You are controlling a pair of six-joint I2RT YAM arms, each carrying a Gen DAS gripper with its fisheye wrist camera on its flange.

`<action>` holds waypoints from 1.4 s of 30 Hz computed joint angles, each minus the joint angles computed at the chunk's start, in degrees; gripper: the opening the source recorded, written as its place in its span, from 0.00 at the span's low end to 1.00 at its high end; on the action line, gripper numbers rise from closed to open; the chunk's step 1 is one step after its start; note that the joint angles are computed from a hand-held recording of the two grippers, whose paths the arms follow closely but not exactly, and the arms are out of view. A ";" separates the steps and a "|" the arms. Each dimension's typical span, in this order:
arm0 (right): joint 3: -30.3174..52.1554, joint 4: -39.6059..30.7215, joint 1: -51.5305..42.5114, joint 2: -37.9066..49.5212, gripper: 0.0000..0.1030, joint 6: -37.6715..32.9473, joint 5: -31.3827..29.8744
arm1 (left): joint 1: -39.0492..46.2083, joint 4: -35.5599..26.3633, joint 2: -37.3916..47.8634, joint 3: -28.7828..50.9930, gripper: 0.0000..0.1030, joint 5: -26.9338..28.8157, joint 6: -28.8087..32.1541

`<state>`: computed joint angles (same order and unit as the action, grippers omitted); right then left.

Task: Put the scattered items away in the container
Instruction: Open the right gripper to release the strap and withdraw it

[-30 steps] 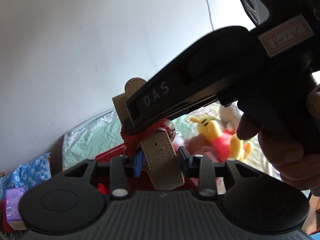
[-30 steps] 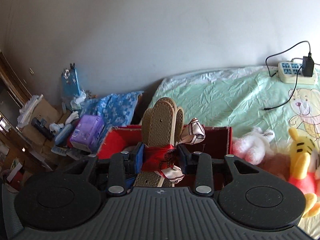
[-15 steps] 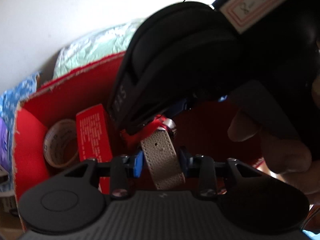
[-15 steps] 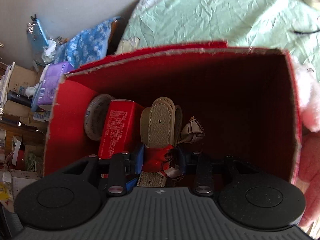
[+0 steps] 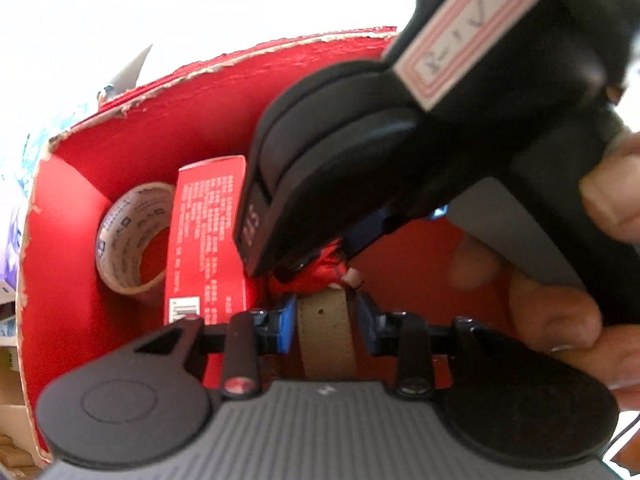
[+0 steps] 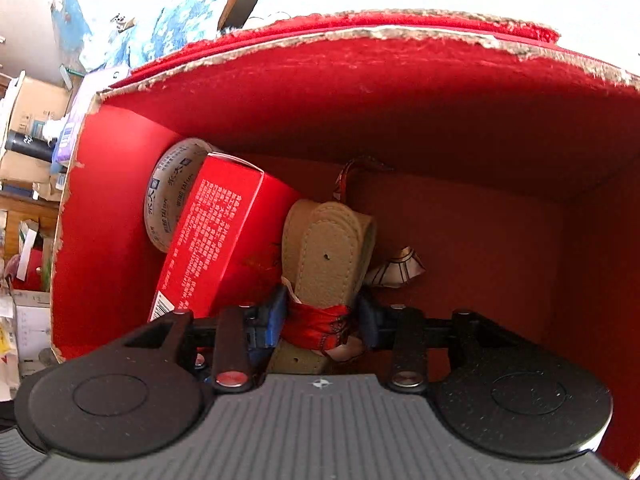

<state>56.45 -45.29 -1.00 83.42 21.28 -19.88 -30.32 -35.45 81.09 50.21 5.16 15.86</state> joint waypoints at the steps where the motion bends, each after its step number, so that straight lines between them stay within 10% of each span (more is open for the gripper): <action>1: -0.09 -0.06 -0.20 -0.08 0.45 0.14 -0.36 | -0.20 0.17 -0.08 -0.31 0.38 -0.19 -0.37; 8: -1.34 -0.70 1.03 -5.39 0.59 1.68 2.90 | -1.54 0.56 -2.60 -2.57 0.45 -1.88 -1.88; 29: -3.92 -4.51 1.54 -21.83 0.60 5.83 10.53 | -4.63 -5.71 -24.01 -9.86 0.62 -4.97 -6.16; 42: -5.05 0.12 10.36 -28.01 0.67 10.37 20.20 | -14.44 -27.19 -41.85 -4.35 0.70 -14.70 -20.22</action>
<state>51.40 -45.17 9.36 55.41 31.64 0.31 -44.75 -62.64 39.24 45.86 -9.54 -4.35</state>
